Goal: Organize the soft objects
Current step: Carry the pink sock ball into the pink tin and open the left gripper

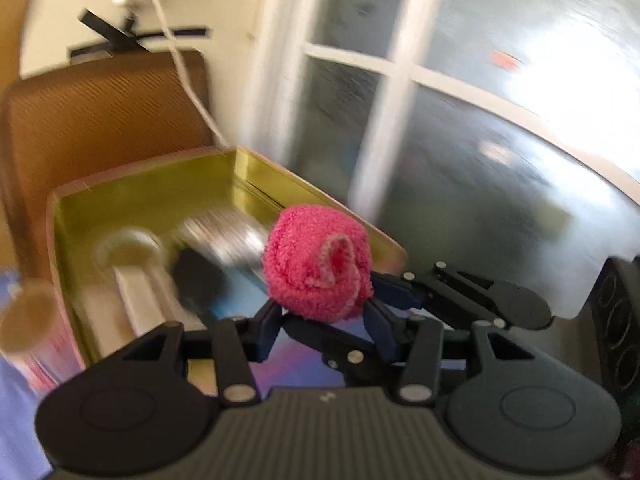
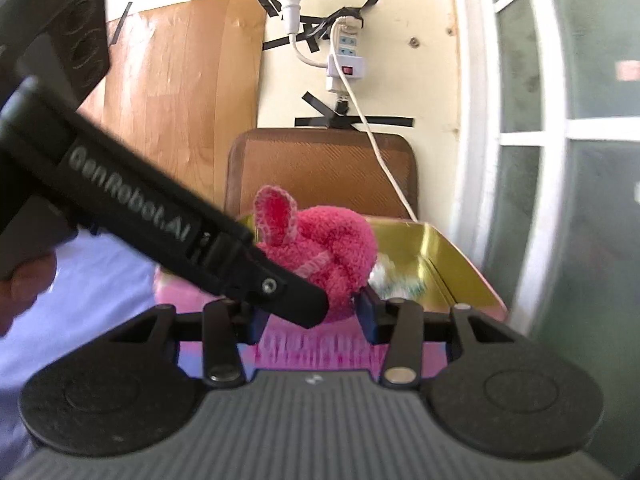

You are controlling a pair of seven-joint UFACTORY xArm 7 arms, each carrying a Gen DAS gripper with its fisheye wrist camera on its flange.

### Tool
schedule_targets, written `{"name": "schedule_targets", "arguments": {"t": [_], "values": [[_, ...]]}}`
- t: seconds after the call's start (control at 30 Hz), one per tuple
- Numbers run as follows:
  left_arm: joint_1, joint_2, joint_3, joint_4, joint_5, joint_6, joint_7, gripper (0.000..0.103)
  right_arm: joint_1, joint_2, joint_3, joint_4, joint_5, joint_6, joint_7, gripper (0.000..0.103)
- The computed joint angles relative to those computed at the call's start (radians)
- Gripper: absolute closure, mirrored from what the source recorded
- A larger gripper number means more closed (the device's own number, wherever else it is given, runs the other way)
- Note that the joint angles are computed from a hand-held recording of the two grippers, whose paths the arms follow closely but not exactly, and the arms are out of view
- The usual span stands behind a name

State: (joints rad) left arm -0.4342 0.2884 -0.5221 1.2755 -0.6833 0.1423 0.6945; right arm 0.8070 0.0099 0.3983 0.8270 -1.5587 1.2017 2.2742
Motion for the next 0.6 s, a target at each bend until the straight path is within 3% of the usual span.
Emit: {"name": "schedule_targets", "arguments": {"t": [0.13,0.2,0.23,0.3,0.37,0.6], "values": [[-0.194,0.181,0.275,0.272,0.298,0.082,-0.368,0.051,-0.131,-0.017,-0.101,0.05,-0.088,-0.26,-0.048,0.05],[-0.277,0.286,0.41,0.425,0.416,0.145,-0.549,0.045,-0.2,0.006,-0.144,0.102,-0.085,-0.406,-0.087,0.034],[-0.28,0.322,0.426,0.478,0.438,0.162,-0.587,0.034,-0.229,0.017,-0.159,0.123,-0.07,-0.463,-0.095,0.022],[-0.291,0.376,0.465,0.557,0.485,0.193,-0.666,0.035,-0.268,0.035,-0.175,0.149,-0.028,-0.532,-0.111,0.022],[-0.271,0.396,0.451,0.584,0.501,0.206,-0.695,0.034,-0.282,0.033,-0.175,0.142,-0.042,-0.552,-0.077,0.023],[-0.296,0.373,0.496,0.534,0.653,0.182,-0.828,0.034,-0.264,0.007,-0.14,0.096,-0.062,-0.473,-0.024,0.023]]}}
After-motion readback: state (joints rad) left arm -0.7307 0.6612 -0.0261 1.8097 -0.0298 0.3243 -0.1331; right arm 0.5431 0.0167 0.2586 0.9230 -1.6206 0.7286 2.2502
